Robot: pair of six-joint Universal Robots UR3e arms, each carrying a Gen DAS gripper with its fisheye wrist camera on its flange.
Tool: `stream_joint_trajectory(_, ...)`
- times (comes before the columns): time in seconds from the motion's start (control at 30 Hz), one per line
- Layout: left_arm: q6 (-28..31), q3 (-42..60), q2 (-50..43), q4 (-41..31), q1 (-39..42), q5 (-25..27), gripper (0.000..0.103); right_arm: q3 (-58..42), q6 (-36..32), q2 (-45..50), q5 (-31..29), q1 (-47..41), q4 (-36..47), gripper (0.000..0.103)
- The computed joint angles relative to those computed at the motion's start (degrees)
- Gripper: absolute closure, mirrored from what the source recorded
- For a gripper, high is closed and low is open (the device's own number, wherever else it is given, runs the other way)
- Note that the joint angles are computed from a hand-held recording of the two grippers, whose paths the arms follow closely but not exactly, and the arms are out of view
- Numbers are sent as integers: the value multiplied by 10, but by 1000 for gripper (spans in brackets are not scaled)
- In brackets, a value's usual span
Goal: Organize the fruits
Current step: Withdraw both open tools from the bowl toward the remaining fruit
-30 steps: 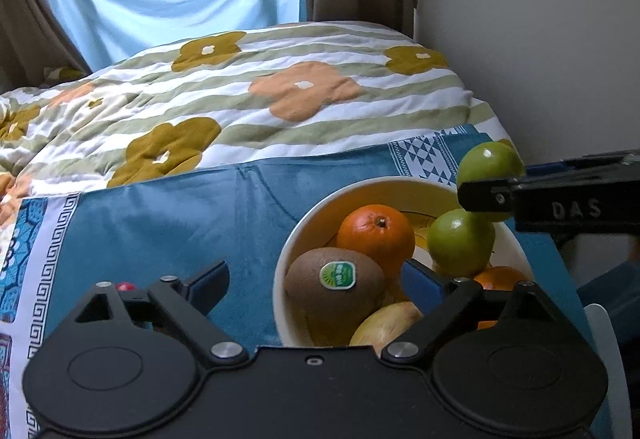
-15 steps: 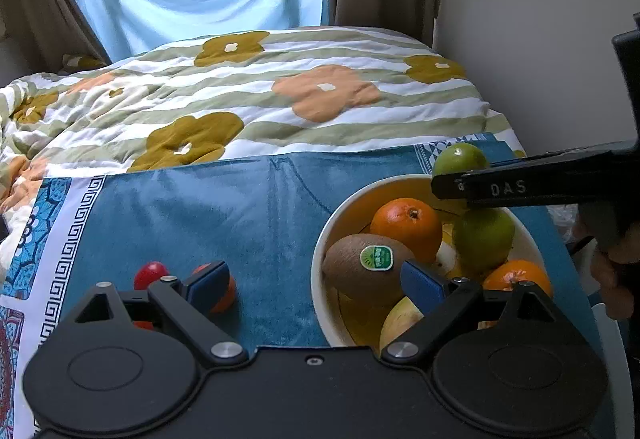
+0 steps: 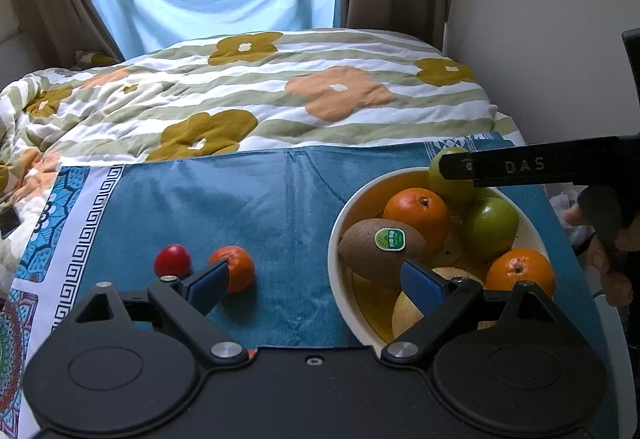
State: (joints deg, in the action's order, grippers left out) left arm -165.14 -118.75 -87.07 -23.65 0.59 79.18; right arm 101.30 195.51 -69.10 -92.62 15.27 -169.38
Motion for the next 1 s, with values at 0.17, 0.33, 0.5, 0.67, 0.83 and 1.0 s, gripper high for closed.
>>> stream_joint_trajectory(0.17,1,-14,32,-10,11,-10,8,14,7,-27,-11,7,13,0)
stream_joint_trajectory(0.33,9,-33,84,-32,31,-25,8,27,12,-65,-26,20,30,0)
stream_joint_trajectory(0.5,28,-56,161,-84,74,-47,8,32,25,-99,-41,38,55,0)
stream_joint_trajectory(0.67,81,-70,239,-154,143,-85,8,27,46,-126,-56,64,87,0)
stream_joint_trajectory(0.83,157,-71,317,-246,248,-151,8,-3,70,-126,-91,111,130,0)
stream_joint_trajectory(1.0,259,-54,371,-370,365,-228,8,-53,120,-114,-137,170,183,0)
